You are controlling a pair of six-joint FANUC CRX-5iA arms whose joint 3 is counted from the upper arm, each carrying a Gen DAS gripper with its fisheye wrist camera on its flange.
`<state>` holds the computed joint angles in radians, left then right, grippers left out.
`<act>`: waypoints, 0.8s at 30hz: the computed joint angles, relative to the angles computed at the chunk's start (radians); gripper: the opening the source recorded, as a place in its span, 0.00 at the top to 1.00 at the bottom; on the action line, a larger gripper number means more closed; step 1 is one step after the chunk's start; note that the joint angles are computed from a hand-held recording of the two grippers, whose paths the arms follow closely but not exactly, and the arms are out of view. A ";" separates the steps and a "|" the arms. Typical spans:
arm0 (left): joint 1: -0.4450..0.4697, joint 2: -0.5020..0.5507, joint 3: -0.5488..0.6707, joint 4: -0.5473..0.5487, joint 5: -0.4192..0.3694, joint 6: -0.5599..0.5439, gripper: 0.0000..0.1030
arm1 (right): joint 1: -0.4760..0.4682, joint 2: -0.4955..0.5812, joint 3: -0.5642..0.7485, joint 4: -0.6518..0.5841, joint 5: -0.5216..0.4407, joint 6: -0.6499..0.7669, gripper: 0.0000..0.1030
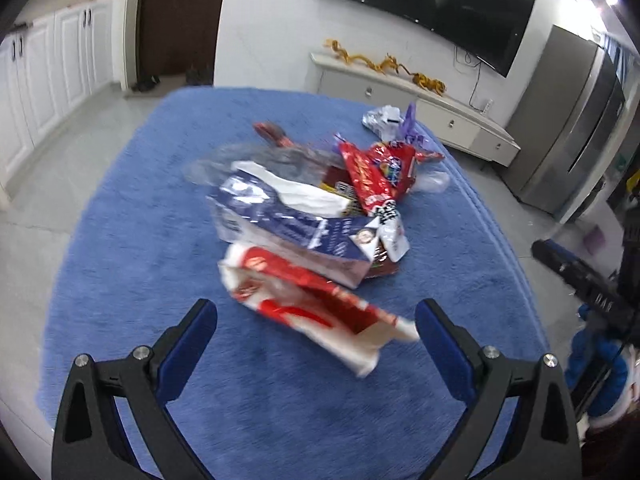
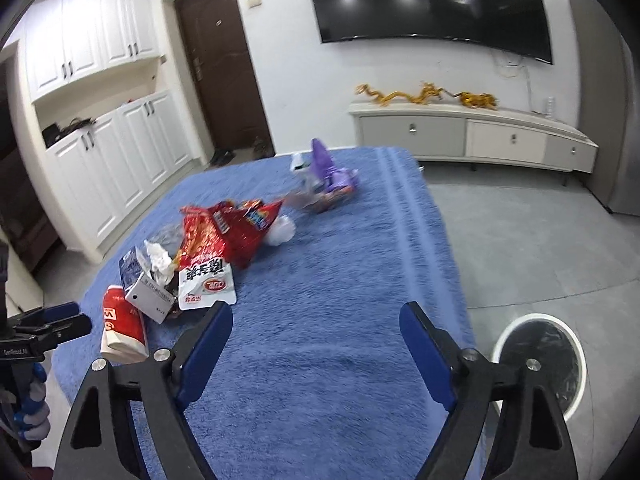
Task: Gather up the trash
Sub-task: 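Reach both grippers toward the pile of wrappers on the blue towel, then grasp the red-white carton with left gripper while right grasps the red snack bag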
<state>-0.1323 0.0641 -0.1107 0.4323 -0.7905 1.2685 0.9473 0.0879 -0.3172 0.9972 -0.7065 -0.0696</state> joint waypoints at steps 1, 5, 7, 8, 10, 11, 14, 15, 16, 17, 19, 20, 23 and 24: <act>-0.004 0.028 0.026 0.003 -0.015 0.018 0.03 | -0.007 0.007 0.008 -0.011 0.017 0.013 0.18; -0.014 0.092 0.111 -0.077 -0.078 0.109 0.12 | -0.026 0.049 0.056 -0.071 0.063 0.109 0.22; 0.002 0.106 0.102 -0.056 -0.109 0.105 0.25 | -0.040 0.079 0.102 -0.145 0.104 0.200 0.27; 0.009 0.112 0.095 -0.046 -0.118 0.103 0.32 | -0.048 0.092 0.124 -0.189 0.124 0.244 0.30; 0.035 0.103 0.048 0.028 -0.112 0.060 0.34 | -0.068 0.135 0.196 -0.336 0.177 0.378 0.32; 0.045 0.097 0.027 0.059 -0.105 0.036 0.36 | -0.074 0.154 0.231 -0.400 0.188 0.435 0.33; 0.065 0.076 -0.025 0.135 -0.084 -0.028 0.45 | -0.091 0.234 0.377 -0.620 0.169 0.656 0.35; 0.070 0.071 -0.036 0.154 -0.082 -0.046 0.49 | -0.097 0.262 0.430 -0.703 0.156 0.735 0.35; 0.076 0.060 -0.055 0.180 -0.071 -0.076 0.55 | -0.102 0.287 0.474 -0.760 0.138 0.787 0.35; 0.078 0.051 -0.066 0.192 -0.061 -0.095 0.63 | -0.105 0.311 0.513 -0.789 0.114 0.817 0.35; 0.082 0.041 -0.083 0.237 -0.049 -0.141 0.76 | -0.106 0.357 0.584 -0.826 0.066 0.867 0.35; 0.083 0.045 -0.076 0.246 -0.053 -0.148 0.82 | -0.106 0.372 0.606 -0.838 0.049 0.882 0.35; 0.087 0.042 -0.092 0.279 -0.041 -0.186 0.85 | -0.094 0.400 0.635 -0.813 0.012 0.878 0.46; 0.088 0.039 -0.100 0.292 -0.037 -0.195 0.86 | -0.090 0.393 0.620 -0.799 0.022 0.864 0.50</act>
